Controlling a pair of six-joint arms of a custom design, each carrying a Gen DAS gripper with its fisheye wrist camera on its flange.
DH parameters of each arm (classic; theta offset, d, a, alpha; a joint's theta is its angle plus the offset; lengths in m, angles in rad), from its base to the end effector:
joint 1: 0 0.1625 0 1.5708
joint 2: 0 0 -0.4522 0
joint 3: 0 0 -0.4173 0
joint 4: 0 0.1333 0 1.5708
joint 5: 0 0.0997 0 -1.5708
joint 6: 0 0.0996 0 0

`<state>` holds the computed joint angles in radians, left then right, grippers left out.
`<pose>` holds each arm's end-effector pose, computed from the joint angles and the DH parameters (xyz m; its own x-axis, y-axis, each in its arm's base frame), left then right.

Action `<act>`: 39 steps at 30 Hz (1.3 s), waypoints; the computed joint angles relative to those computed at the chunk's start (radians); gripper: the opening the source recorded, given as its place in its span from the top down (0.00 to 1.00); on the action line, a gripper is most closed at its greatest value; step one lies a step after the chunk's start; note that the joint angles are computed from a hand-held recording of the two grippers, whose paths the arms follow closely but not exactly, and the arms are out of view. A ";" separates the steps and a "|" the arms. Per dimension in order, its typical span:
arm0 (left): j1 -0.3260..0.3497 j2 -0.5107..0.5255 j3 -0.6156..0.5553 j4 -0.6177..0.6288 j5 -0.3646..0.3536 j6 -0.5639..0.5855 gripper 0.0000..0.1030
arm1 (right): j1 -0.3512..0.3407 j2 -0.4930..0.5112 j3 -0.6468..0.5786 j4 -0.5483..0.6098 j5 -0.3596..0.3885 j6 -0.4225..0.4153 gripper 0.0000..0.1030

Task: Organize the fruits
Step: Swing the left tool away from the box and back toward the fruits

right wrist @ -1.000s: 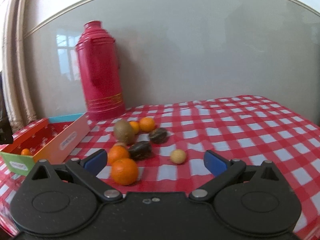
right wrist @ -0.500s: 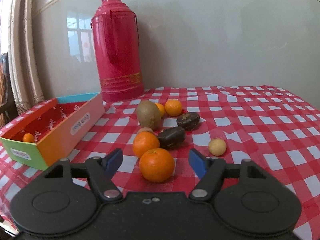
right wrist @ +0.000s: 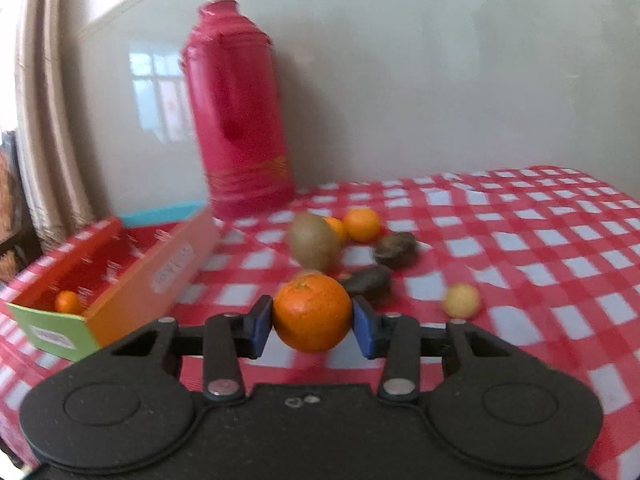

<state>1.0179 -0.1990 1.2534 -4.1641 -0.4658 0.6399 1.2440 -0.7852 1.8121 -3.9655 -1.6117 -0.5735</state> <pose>-0.1770 -0.7101 -0.0128 -0.6728 -0.4042 -0.6197 0.5217 0.3347 -0.7847 -0.0873 -0.6602 0.2027 -0.8192 0.1977 0.5384 -0.4521 0.3550 -0.8183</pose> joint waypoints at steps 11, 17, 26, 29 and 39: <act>0.030 -0.012 -0.016 -0.165 0.037 0.181 0.00 | 0.060 0.056 -0.085 0.140 0.199 -0.118 0.66; 0.040 -0.031 0.013 -0.155 0.037 0.141 0.00 | 0.093 0.083 -0.138 0.263 0.209 -0.199 0.66; 0.032 -0.009 -0.010 -0.201 0.009 0.248 0.00 | 0.104 0.109 -0.164 0.297 0.156 -0.241 0.65; 0.030 -0.009 -0.008 -0.195 0.011 0.241 0.00 | 0.100 0.109 -0.159 0.280 0.168 -0.241 0.64; 0.019 -0.002 -0.007 -0.176 -0.001 0.240 0.00 | 0.080 0.098 -0.112 0.148 0.228 -0.265 0.14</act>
<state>1.0369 -0.2010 1.2463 -4.3398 -0.4670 0.8798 1.3245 -0.6869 1.7003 -3.8171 -1.3833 -0.8385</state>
